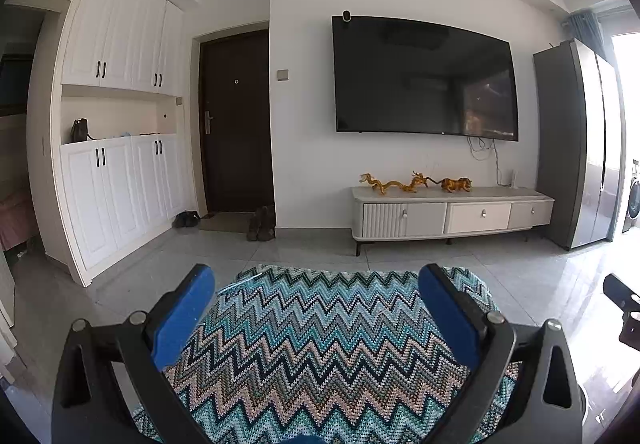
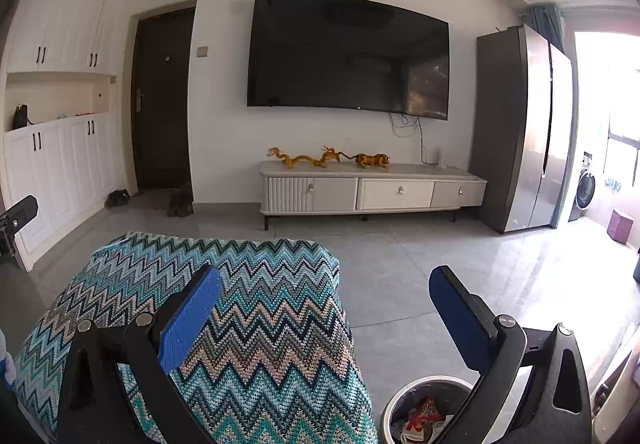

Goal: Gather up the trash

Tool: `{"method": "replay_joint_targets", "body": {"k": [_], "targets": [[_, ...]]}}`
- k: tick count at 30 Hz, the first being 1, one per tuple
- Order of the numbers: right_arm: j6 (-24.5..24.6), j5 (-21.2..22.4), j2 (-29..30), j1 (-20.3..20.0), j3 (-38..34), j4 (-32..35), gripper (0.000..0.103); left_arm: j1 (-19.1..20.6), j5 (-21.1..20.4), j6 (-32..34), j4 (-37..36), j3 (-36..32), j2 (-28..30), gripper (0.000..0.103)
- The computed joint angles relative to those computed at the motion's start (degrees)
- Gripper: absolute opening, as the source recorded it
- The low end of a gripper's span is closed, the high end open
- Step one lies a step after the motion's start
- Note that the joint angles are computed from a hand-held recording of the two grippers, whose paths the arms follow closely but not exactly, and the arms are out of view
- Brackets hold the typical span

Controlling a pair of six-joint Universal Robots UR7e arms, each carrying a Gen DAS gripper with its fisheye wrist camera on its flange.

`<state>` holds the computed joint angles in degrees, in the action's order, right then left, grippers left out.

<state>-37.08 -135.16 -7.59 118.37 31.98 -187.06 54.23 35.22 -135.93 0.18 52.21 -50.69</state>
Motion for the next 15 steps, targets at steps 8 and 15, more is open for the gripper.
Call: {"method": "replay_joint_targets", "body": {"k": [8,15], "targets": [[-0.05,0.04,-0.28,-0.12,0.31,-0.15,0.102,-0.16,-0.13,-0.23,0.75,-0.54,0.19,0.103],[0.11,-0.09,-0.14,-0.10,0.20,-0.24,0.102,-0.09,-0.06,-0.32,0.78,-0.61,0.24,0.103]]}}
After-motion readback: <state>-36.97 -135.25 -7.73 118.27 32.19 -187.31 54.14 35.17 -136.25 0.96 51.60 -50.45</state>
